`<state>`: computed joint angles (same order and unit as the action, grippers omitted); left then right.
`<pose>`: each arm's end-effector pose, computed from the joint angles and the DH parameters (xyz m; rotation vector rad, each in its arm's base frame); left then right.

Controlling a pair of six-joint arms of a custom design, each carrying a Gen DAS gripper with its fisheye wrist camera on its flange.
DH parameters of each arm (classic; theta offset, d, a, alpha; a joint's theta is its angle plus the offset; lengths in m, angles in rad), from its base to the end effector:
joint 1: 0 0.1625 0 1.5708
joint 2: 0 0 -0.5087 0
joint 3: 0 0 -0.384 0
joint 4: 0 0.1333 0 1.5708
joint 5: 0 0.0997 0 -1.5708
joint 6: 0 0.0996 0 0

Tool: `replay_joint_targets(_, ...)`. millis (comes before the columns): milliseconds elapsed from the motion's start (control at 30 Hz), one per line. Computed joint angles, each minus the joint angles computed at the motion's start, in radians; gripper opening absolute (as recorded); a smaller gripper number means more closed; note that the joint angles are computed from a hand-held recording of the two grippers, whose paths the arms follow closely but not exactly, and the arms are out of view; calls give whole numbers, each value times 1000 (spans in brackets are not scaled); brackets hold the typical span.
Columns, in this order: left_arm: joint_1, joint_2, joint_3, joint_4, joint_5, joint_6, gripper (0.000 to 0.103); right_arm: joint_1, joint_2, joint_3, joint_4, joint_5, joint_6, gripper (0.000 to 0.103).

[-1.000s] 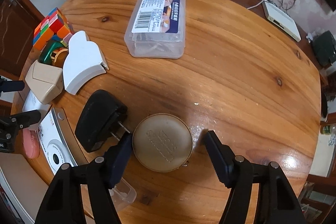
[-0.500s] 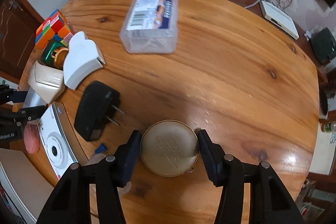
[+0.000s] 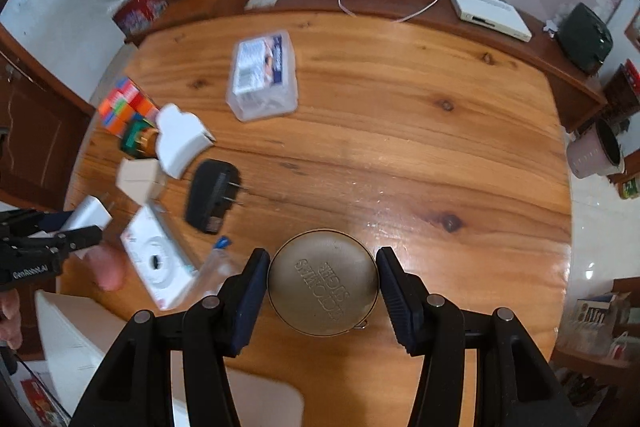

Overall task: Organize rigid objects
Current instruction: 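Close the left tool on the white charger while the right tool closes on the gold tin, then carry the charger with the left tool into the tray while the right tool carries the tin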

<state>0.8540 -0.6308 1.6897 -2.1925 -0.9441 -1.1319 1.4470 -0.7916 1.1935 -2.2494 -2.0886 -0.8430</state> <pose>-0.2858 -0.6198 0.0125 -0.3269 2.3943 -0.3009 -0.0192 -0.8344 0.3182 0.8121 -2.4283 0.0005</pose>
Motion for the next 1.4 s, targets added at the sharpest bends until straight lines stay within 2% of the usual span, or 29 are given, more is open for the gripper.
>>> replay_joint_targets(100,-37,-30,35,-20,4,0,52,7,-50,35,6,42,30,55)
replay_joint_targets(200,-78,50,-104,2,14,23,52,14,-109,87,4,84,45,55)
replay_joint_targets(333,-105,100,-182,-15,3,71,52,23,-192,176,-3,114,62,55)
replay_joint_targets(467,-144,124,-226,-21,-47,108,52,23,-273,281,2,122,83,55)
replay_joint_targets(667,-181,154,-210,-30,-102,118,52,14,-374,466,-78,64,48,55)
replay_joint_targets(867,-179,182,-170,-101,-166,146,52,-12,-404,583,-143,-8,31,55)
replay_joint_targets(1067,-158,223,-150,-201,-223,174,52,-51,-400,657,-196,-78,24,55)
replay_joint_targets(1400,-142,267,-158,-251,-250,200,52,-87,-404,708,-232,-138,11,56)
